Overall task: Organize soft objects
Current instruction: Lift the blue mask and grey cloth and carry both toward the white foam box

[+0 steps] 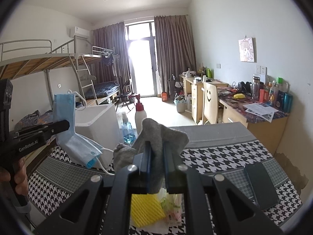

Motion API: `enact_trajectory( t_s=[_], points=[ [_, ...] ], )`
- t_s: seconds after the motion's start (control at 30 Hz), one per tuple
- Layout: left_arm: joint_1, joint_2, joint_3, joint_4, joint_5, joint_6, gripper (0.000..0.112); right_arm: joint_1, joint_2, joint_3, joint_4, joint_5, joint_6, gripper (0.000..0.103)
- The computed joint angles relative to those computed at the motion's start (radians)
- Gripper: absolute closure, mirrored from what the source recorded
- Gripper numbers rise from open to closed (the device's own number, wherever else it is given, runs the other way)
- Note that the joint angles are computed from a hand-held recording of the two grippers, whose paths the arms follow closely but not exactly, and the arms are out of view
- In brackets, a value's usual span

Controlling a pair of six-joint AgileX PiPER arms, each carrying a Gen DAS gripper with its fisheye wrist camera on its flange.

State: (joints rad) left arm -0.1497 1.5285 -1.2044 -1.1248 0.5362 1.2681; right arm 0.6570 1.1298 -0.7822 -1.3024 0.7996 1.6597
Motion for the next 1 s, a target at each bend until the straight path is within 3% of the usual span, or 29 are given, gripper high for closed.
enact_trajectory(
  t_s=[0.7,1.0],
  points=[
    [-0.017,0.114,-0.233,0.158,-0.02,-0.2,0.104,-0.107,0.084,-0.129,0.044,-0.081,-0.105,0.089],
    [-0.01,0.178,-0.338,0.259,-0.038,-0.33,0.104,-0.169,0.139,-0.219,0.099,-0.172,-0.207,0.089]
  ],
)
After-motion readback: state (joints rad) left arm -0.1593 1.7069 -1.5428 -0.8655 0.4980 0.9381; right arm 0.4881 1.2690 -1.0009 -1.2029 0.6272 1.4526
